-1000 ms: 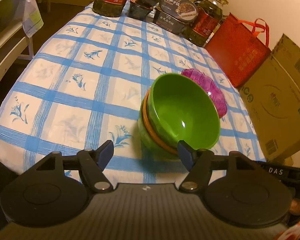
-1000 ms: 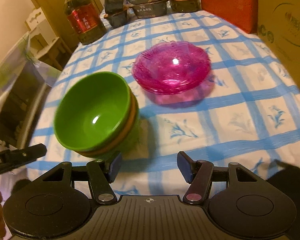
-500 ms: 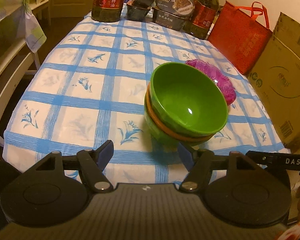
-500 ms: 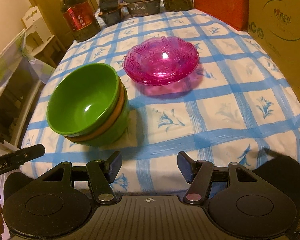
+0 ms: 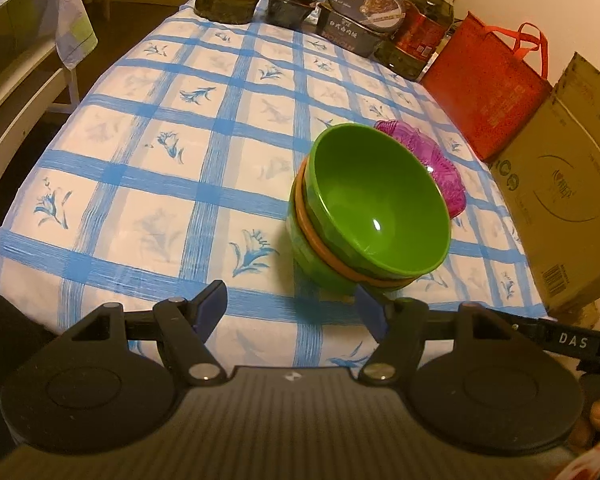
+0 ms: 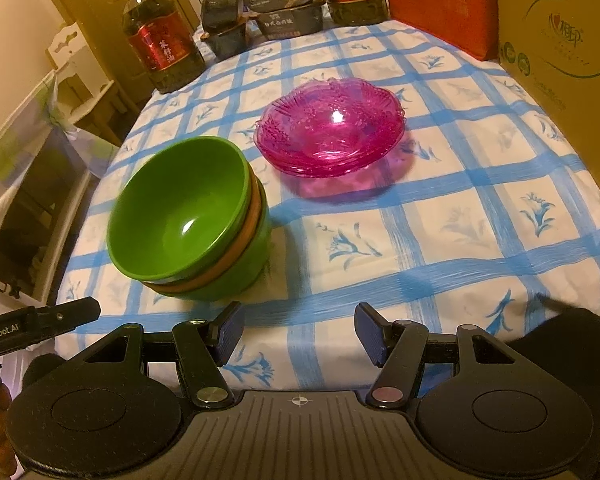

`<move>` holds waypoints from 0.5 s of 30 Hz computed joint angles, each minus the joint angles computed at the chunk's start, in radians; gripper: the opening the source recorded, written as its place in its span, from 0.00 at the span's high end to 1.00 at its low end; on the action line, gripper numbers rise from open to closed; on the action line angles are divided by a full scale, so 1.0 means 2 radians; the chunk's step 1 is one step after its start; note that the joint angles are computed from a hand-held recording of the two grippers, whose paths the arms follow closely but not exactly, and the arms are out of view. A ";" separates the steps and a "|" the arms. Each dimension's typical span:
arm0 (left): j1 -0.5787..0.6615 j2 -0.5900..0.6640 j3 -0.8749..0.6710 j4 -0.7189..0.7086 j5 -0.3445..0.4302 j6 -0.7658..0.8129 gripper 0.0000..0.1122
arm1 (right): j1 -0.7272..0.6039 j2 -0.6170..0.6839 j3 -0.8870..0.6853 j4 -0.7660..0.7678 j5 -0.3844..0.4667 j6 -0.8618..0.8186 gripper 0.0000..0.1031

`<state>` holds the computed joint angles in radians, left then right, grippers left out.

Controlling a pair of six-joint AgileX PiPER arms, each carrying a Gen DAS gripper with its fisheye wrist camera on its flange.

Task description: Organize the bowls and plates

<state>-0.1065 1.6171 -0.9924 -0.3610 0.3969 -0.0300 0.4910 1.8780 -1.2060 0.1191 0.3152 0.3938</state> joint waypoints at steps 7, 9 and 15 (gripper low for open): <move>0.000 -0.002 -0.002 -0.003 0.001 0.006 0.39 | 0.000 0.001 -0.001 0.002 -0.003 0.000 0.41; 0.001 -0.002 -0.004 -0.010 0.002 0.015 0.38 | -0.001 0.001 -0.002 0.007 -0.005 -0.003 0.41; 0.011 0.001 -0.017 -0.037 0.008 0.041 0.35 | -0.005 0.005 -0.016 0.025 -0.003 -0.015 0.41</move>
